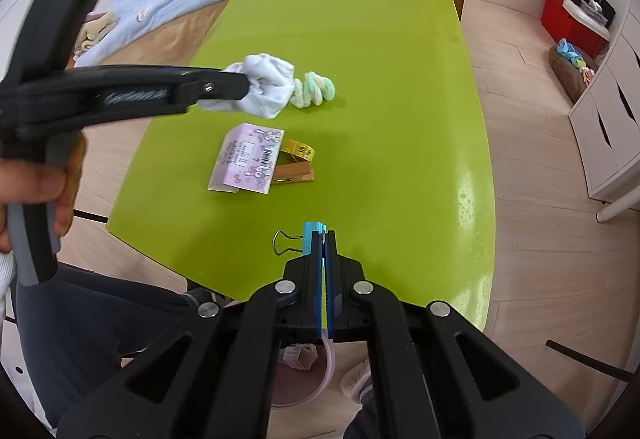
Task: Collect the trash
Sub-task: 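Carry the white socks in the left gripper to the wastebasket while the right gripper opens, dropping the clip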
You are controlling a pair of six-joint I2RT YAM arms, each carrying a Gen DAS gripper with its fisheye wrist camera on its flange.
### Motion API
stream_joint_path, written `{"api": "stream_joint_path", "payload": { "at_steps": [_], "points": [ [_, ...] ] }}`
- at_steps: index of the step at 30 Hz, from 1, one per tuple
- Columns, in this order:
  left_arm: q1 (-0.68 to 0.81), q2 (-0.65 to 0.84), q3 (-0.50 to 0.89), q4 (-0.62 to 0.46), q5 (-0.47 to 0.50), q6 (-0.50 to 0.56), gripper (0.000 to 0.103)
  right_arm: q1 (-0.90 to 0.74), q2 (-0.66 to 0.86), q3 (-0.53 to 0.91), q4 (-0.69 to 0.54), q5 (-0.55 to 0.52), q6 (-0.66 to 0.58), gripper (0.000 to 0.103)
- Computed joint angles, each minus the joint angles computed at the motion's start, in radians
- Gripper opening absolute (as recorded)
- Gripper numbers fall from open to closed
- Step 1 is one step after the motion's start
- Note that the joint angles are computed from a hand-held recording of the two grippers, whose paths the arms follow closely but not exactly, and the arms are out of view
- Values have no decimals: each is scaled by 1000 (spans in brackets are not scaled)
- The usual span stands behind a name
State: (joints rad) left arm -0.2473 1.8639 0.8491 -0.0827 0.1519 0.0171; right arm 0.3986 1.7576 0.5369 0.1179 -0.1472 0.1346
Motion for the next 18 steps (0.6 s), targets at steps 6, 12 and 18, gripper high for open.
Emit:
{"api": "stream_joint_path", "payload": {
  "at_steps": [6,12,18],
  "points": [
    [11,-204,-188,30,-9,18,30,52,-100,-49,-17,22,24,1],
    [28,-424,-370,21,-6,29,30,123,-224,-127,-39,59,55,1],
    [44,-658,-541,-29,7,27,30,220,-345,-206,-67,104,105,1]
  ]
}}
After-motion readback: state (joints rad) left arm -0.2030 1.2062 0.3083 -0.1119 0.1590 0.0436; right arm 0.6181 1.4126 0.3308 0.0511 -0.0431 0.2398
